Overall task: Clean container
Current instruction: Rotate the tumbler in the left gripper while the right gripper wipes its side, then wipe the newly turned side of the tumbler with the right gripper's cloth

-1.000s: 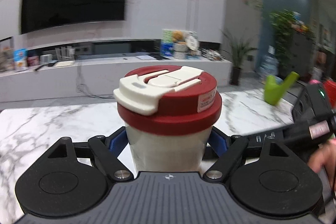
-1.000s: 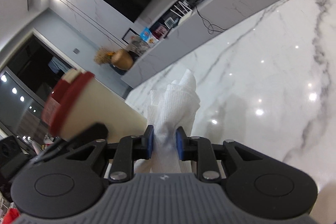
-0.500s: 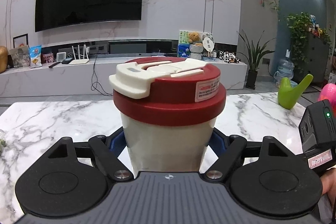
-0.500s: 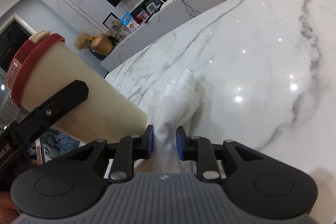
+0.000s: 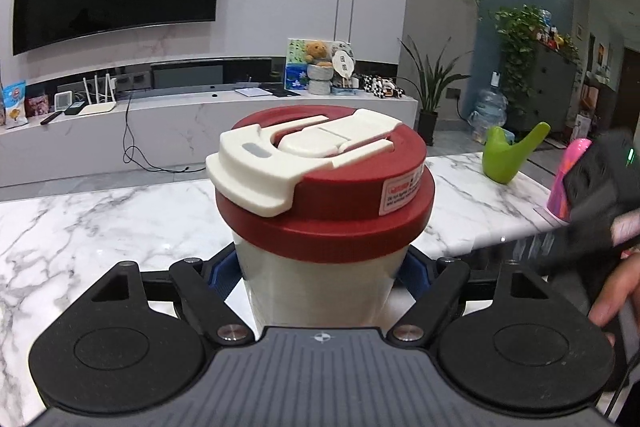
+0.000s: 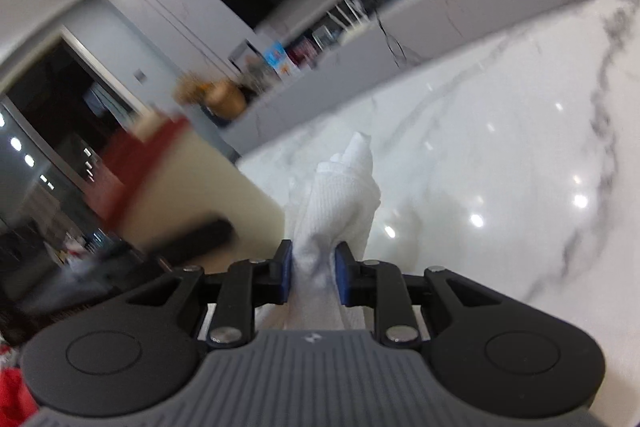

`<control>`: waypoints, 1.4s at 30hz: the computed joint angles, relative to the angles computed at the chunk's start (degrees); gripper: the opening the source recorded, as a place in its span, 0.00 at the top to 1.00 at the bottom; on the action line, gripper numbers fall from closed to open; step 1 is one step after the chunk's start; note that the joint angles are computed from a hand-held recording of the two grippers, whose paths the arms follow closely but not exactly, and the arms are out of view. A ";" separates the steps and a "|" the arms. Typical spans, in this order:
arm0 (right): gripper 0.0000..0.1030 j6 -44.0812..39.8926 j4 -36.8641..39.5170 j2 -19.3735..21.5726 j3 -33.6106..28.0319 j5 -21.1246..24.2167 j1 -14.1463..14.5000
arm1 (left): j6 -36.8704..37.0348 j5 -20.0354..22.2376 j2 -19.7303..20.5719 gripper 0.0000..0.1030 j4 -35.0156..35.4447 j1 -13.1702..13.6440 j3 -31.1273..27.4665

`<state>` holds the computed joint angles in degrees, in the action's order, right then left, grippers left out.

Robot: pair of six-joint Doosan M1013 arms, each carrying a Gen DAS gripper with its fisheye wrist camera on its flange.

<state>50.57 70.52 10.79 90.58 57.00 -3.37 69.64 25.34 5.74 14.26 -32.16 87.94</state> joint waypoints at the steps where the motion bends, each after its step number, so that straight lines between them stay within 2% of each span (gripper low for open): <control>1: 0.76 -1.36 2.51 -0.20 0.24 -0.14 -0.34 | -0.11 0.02 0.07 0.24 0.49 -0.18 -0.04; 3: 0.76 -3.79 7.09 -0.33 0.33 -0.01 -0.73 | 0.11 0.00 0.08 0.24 0.18 -0.14 -0.02; 8: 0.76 -5.00 9.22 -0.06 0.46 0.61 -0.95 | -0.88 0.01 0.11 0.24 0.88 -0.29 0.03; 28: 0.76 2.69 0.47 0.93 0.08 -0.18 0.00 | -4.37 0.20 0.22 0.24 3.56 -0.77 -0.07; 30: 0.76 3.54 -1.13 1.04 -0.02 -0.39 0.26 | -7.96 0.38 0.24 0.24 6.91 -1.25 0.04; 35: 0.76 4.51 -4.28 1.09 0.01 -1.42 1.03 | -26.84 2.63 0.66 0.22 23.41 -3.66 0.37; 38: 0.76 5.40 -5.69 1.15 0.07 -2.00 1.40 | -39.04 6.34 1.06 0.21 35.55 -6.03 0.65; 40: 0.76 5.79 -6.41 1.14 0.26 -2.29 1.52 | -44.31 9.79 1.51 0.21 41.84 -7.74 0.62; 42: 0.76 6.28 -7.11 1.21 0.29 -2.48 1.68 | -47.22 12.34 1.88 0.21 45.10 -8.86 0.50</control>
